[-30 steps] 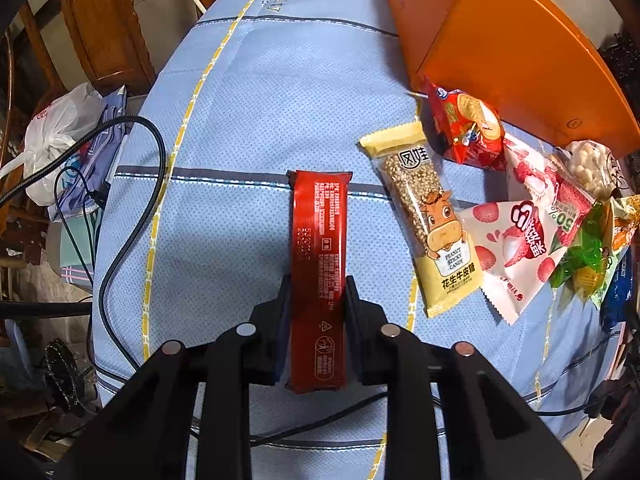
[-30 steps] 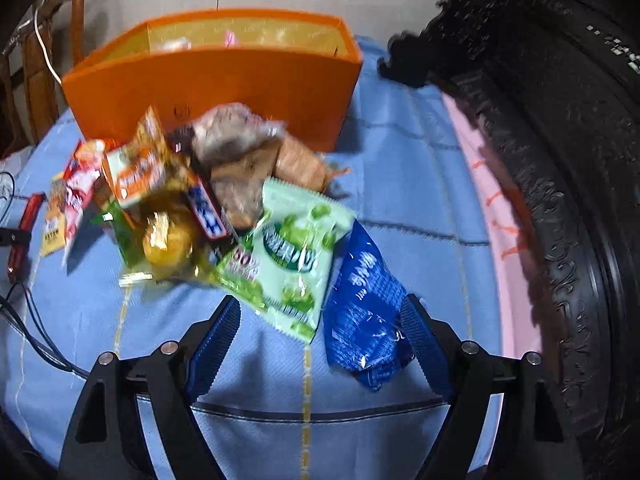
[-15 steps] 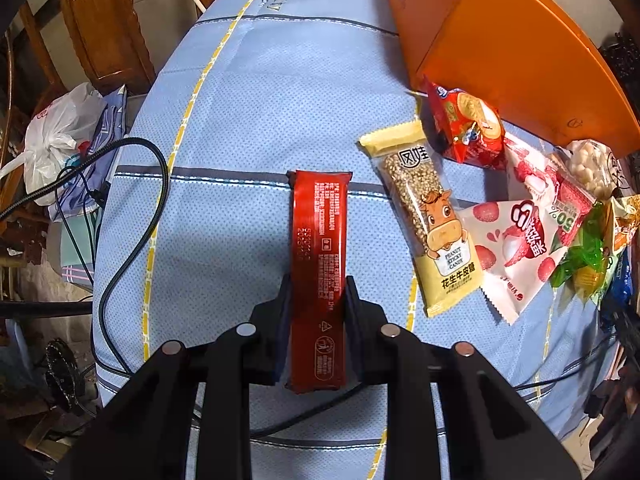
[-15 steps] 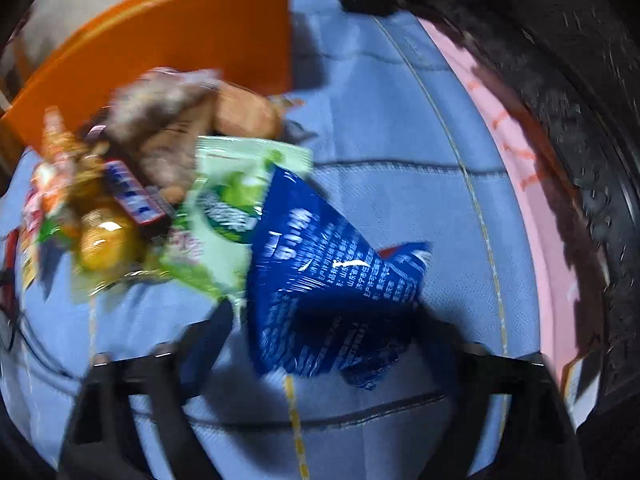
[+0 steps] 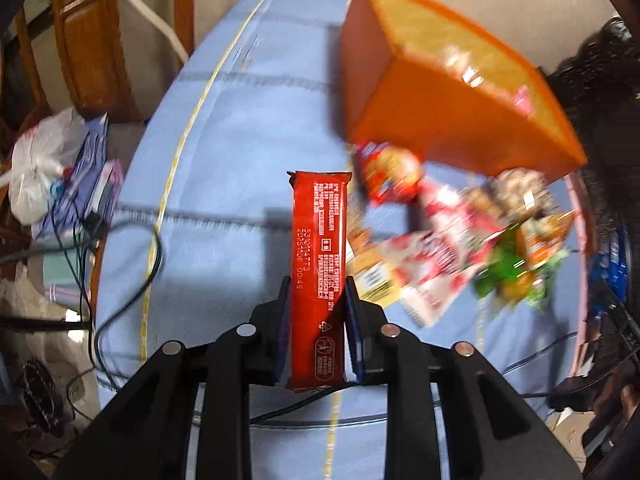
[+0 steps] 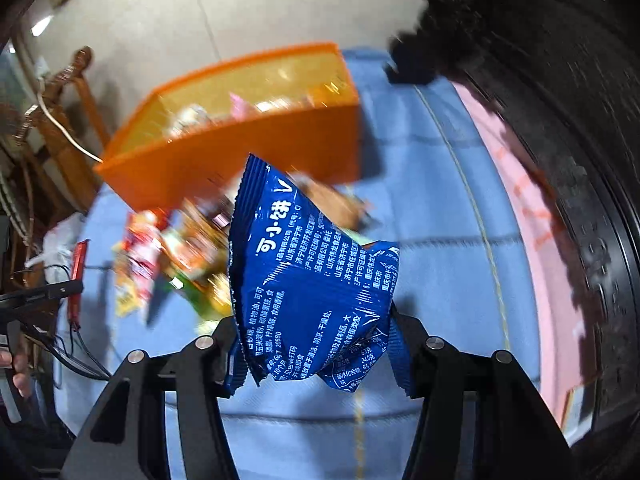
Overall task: Organize snacks
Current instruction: 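Carry red bar and blue biscuit bag over the box and open both grippers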
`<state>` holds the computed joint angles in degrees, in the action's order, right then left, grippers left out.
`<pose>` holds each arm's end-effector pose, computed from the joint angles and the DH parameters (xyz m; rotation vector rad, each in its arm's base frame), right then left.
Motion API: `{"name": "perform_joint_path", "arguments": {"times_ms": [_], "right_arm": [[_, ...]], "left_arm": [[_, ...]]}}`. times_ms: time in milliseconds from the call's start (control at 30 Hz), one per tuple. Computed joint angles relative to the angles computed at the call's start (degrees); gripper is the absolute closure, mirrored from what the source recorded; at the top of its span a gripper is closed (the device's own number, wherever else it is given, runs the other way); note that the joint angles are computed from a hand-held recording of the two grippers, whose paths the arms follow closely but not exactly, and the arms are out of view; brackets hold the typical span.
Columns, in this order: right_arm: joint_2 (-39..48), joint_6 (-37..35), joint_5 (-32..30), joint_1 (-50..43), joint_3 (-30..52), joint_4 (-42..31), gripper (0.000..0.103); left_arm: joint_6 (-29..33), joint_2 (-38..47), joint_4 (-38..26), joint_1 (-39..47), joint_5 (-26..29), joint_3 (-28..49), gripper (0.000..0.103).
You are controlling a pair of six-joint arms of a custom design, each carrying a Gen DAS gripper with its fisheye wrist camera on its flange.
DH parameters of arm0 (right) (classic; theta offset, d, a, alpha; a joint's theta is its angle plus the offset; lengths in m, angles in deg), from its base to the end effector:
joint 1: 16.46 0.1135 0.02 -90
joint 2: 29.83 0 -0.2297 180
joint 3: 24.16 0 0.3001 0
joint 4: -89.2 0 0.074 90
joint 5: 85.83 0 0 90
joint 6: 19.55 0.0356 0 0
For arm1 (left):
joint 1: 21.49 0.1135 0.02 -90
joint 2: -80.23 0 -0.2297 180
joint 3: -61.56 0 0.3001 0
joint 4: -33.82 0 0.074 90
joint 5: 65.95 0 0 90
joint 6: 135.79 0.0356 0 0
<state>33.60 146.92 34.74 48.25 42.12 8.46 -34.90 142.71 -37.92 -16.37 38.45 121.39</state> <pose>0.1184 0.2083 0.2315 0.3375 2.5494 0.0237 0.2427 0.0129 0.1989 0.1909 2.8167 -0.2992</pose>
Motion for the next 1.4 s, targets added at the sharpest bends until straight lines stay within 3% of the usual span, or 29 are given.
{"name": "perform_joint_path", "arguments": {"times_ms": [200, 467, 733, 767, 800, 833, 900, 1100, 1400], "right_arm": [[2.73, -14.74, 1.03, -9.56, 6.01, 8.86, 0.045], [12.47, -32.63, -2.95, -23.90, 14.12, 20.44, 0.044], [22.28, -36.22, -8.04, -31.56, 18.83, 26.08, 0.042], [23.55, -35.51, -8.10, -32.24, 19.34, 26.10, 0.039], [24.22, -34.79, -8.32, -32.39, 19.84, 25.38, 0.029], [24.74, -34.23, -8.09, -32.44, 20.38, 24.68, 0.026], [22.31, -34.38, -6.09, -31.40, 17.65, 26.69, 0.021], [14.15, -31.92, -5.03, -28.98, 10.82, 25.41, 0.019], [-0.98, -20.56, 0.54, -17.41, 0.25, 15.46, 0.015]], "left_arm": [[-4.63, 3.05, 0.31, -6.24, 2.20, 11.30, 0.080], [-12.82, 24.11, 5.09, -15.42, 0.86, 33.17, 0.080], [-15.45, 44.57, 4.42, -18.64, 0.25, 49.38, 0.078], [-16.68, 46.48, 3.94, -18.79, -0.58, 50.83, 0.054], [-18.02, 47.95, 3.09, -19.01, -2.22, 52.13, 0.014], [-19.42, 47.30, 3.86, -19.25, -4.00, 50.99, 0.005], [-19.86, 44.81, 6.95, -18.66, -4.13, 47.41, 0.005], [-17.30, 39.90, 5.95, -16.42, -1.03, 42.97, 0.005], [-13.13, 23.30, 6.39, -15.03, -1.79, 27.46, 0.005]]}}
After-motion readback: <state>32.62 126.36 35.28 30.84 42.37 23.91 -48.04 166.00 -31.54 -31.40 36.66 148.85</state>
